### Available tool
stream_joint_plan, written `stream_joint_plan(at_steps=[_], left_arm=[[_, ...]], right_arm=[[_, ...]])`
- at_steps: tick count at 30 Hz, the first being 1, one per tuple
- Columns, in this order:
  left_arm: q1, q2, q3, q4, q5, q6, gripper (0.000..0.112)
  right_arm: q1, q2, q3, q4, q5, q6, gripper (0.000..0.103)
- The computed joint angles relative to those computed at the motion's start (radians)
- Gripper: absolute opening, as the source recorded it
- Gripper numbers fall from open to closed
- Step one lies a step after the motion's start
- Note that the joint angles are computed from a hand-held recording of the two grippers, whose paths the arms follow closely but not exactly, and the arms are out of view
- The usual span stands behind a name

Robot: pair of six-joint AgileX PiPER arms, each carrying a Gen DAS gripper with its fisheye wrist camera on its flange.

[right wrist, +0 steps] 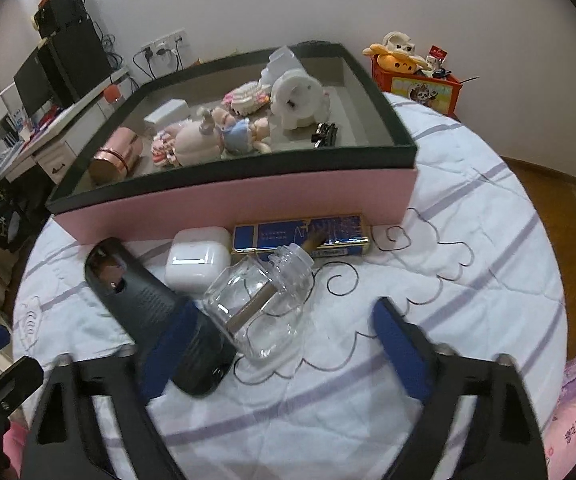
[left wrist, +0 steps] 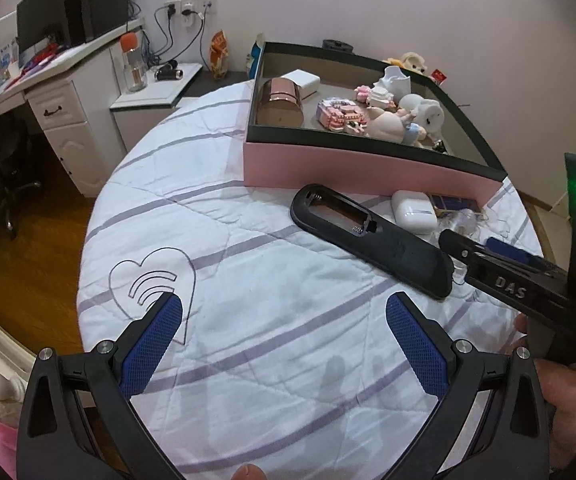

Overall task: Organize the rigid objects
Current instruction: 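Grasp the white earbuds case with the left tool while the right tool grasps the glass bottle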

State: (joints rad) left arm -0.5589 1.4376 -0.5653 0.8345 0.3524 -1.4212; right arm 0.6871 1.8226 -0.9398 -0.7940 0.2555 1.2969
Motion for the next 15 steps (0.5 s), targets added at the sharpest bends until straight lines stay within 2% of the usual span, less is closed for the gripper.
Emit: stream_joint_plan(at_steps=[2,5,6,10,15], left_arm=[[0.001,0.021,-0.009,0.012,-0.008,-0.011,0.103],[-0.005,0.038,-0.021,0.014,-0.014,-0.011,0.103],[-0.01,0.047,-0.027,0.017,-0.015,-0.015,0.103],[-0.023,0.069,-0.045,0.021,-0.017,-0.021,0.103],[-0.041,0.094,-0.085,0.048,-0.014,-0.039,0.103]], right_arm=[[0.004,0.016,-0.006,-0.018,-0.004,0.012,0.075],[0.022,0.025,-0.007,-0.133,0.019,0.108,0.06],[0.022,0.025,-0.004,-0.15,0.022,0.121,0.059],[0.0,0.006,0.03,-0.215,-0.026,0.172,0.058],[-0.02,-0.029,0.068,-0.214,-0.051,0.167,0.058]])
